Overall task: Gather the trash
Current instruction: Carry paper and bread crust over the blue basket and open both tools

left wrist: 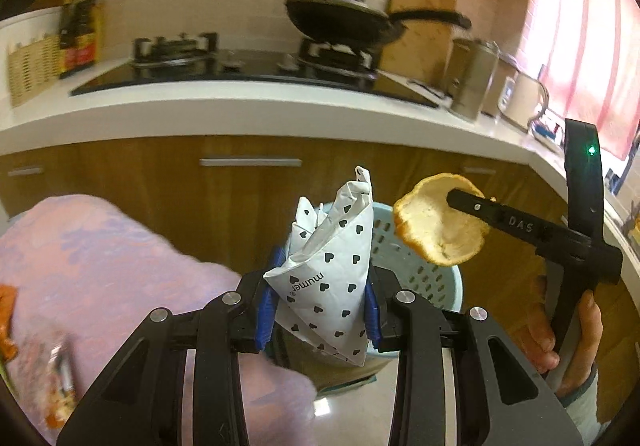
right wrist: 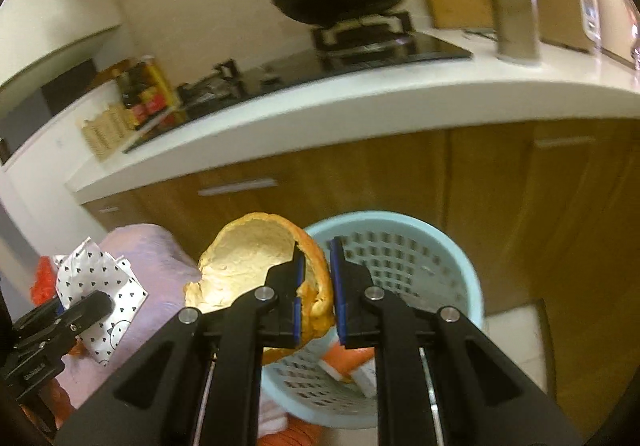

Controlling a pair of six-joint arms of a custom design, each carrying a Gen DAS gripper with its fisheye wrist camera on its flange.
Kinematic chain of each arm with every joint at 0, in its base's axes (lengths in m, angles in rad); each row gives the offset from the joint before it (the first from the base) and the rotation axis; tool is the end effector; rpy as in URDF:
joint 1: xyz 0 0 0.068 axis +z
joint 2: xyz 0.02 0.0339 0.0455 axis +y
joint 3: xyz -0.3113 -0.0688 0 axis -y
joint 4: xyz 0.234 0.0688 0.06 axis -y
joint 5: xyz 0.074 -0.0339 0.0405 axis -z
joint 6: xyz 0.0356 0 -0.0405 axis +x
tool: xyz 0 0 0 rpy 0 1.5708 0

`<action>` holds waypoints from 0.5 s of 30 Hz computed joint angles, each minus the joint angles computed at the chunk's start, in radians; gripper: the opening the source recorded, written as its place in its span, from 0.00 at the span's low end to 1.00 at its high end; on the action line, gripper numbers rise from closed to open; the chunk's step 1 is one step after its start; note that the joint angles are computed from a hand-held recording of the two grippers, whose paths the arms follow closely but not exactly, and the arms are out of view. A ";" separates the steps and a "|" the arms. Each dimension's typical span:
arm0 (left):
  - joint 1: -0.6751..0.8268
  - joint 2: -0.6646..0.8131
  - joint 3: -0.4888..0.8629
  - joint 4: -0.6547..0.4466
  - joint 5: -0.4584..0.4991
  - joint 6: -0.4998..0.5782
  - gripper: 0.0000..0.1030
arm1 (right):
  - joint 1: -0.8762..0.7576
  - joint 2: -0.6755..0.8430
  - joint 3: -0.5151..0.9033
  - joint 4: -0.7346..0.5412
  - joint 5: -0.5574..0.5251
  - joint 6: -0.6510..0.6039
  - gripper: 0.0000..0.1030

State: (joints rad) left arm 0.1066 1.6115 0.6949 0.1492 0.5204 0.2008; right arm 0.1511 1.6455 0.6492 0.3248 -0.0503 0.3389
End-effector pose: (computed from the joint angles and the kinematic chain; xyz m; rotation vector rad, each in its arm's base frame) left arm 0.2984 0.0141 0.2025 0.3585 2.2256 -0.4437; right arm 0.3028 0.0479 0.1919 0.1846 2.2534 0.3198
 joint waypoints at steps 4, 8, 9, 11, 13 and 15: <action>-0.093 0.076 0.055 -0.004 -0.045 -0.023 0.33 | -0.049 0.080 0.022 -0.026 -0.026 0.001 0.11; -0.170 0.159 0.122 -0.021 -0.099 -0.022 0.33 | -0.070 0.179 0.115 -0.120 -0.025 -0.018 0.14; -0.181 0.182 0.147 -0.034 -0.103 -0.026 0.33 | -0.076 0.204 0.144 -0.161 -0.022 -0.027 0.14; -0.192 0.220 0.189 -0.067 -0.098 -0.034 0.34 | -0.090 0.251 0.203 -0.234 -0.034 -0.036 0.18; -0.203 0.268 0.246 -0.121 -0.102 -0.043 0.40 | -0.106 0.304 0.260 -0.316 -0.066 -0.052 0.42; -0.208 0.309 0.292 -0.169 -0.105 -0.053 0.52 | -0.114 0.306 0.251 -0.309 -0.065 -0.064 0.60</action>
